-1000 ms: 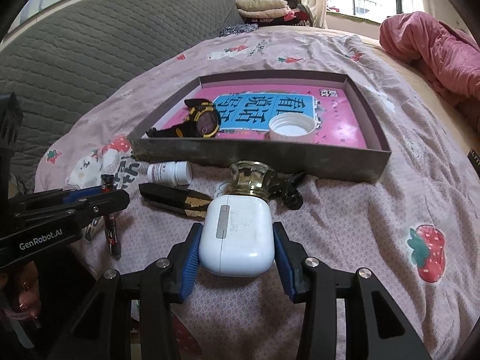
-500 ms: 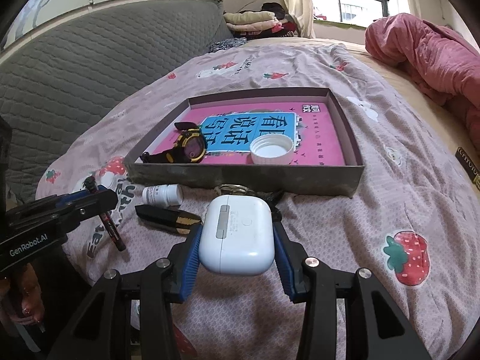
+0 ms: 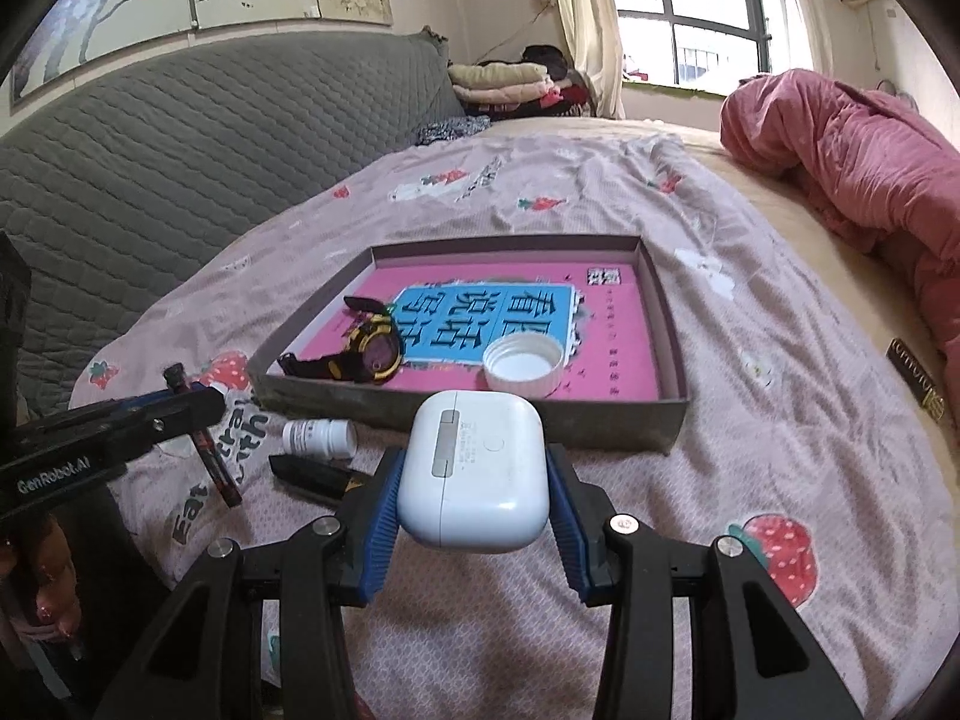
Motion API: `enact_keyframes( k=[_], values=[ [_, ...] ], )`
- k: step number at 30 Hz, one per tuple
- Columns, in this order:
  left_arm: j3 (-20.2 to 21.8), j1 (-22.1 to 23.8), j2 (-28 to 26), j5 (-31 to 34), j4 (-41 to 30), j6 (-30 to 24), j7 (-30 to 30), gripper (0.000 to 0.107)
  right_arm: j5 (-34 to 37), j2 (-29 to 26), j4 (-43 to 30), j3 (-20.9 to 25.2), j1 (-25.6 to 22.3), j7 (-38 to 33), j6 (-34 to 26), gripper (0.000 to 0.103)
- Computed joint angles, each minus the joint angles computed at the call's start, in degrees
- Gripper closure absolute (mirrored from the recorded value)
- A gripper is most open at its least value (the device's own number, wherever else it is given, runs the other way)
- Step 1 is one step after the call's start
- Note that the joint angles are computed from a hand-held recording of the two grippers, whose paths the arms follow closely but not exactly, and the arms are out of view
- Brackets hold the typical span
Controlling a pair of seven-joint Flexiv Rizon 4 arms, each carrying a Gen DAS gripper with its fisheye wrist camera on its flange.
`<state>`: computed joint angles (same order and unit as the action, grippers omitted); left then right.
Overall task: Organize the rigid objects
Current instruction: 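Lift the earbud case with right gripper while left gripper carries the lighter over the tray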
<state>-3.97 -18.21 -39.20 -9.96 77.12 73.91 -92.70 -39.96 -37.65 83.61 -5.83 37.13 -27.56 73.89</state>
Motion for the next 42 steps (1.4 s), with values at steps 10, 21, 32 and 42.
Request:
enact_keyframes(
  k=[10,21,32,42],
  values=[
    [-0.88,0.91,0.12,-0.96,0.77,3.45,0.54,0.084,-3.04,0.59,0.72,-2.54,0.95,2.27,0.82,0.058],
    [1.21,0.52,-0.98,-0.61,-1.32,4.35,-1.55,0.084,-5.79,0.62,0.28,-3.13,0.72,3.66,0.94,0.058],
    [1.75,-0.02,-2.31,0.46,-3.13,5.23,-0.73,0.084,-7.21,0.71,0.17,-3.73,-0.06,6.06,0.84,0.058],
    [1.25,0.05,-4.49,0.54,-6.21,4.71,1.10,0.084,-5.37,-0.67,-1.67,-2.69,-1.20,4.97,0.69,0.058]
  ],
)
